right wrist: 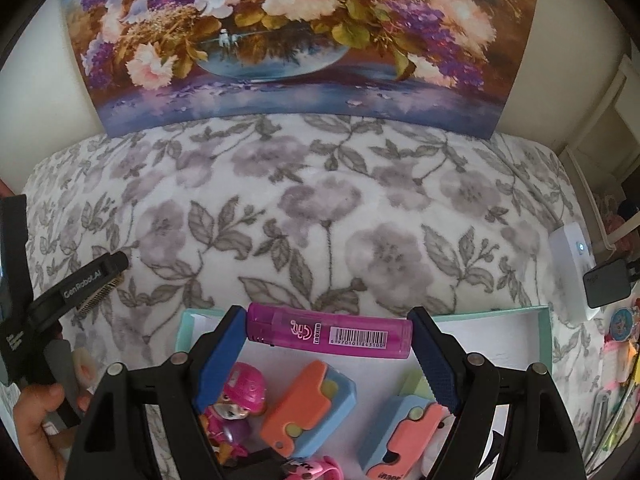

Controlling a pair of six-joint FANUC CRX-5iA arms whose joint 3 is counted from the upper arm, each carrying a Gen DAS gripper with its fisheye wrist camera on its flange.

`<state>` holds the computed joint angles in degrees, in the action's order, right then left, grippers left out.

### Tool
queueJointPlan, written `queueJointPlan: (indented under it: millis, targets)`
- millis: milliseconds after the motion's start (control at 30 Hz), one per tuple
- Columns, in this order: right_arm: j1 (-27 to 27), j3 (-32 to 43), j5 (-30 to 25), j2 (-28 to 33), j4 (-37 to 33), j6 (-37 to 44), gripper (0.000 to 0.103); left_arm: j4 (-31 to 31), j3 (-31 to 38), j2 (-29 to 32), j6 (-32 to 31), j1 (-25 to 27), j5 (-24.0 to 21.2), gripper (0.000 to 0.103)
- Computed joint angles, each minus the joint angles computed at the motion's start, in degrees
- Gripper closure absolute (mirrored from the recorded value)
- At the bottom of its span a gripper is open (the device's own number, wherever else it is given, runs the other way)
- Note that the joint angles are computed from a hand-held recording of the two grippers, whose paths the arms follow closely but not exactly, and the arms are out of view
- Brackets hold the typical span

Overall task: Organize rigid objects
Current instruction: 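Grasp the gold patterned bar with the left tool while the right tool carries the pink stick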

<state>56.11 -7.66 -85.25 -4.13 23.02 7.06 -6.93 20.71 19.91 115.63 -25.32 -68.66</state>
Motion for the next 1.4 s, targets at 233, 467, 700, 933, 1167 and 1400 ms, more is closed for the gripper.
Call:
queueJointPlan:
  millis: [233,467,700,933,1167,1400]
  targets:
    - [0.05,-1.23,0.56,-1.07,-0.58,-1.28,0.02,-1.06,1.31,1.06,0.94,-1.06,-0.95,0.003]
    - [1.15,-0.82,0.07,-1.09,-0.57,-3.15,0.02,-1.48,-1.49,-1.72,1.32,-1.49,-0.71,0.019]
    - [4.0,0.29,-1.35,-1.07,0.3,-6.6,0.02,1.51,-5.42,-5.8,-0.39,-0.35,-0.84,0.019]
    - [8.18,1.56,-3.73,-1.56,1.42,-12.28,0.02,4.51,-7.7,-11.57,-1.58,-0.72,-1.41,0.019]
    - [13.63,2.82,-8.62,-1.92,3.21,-17.88,0.02,7.43,-10.08,-17.65,-2.67,-1.41,-0.47,0.019]
    - [20.36,3.17,-15.98,-2.92,4.11,-24.97,0.02,9.29,-13.83,-23.39,-3.18,-3.85,0.95,0.019]
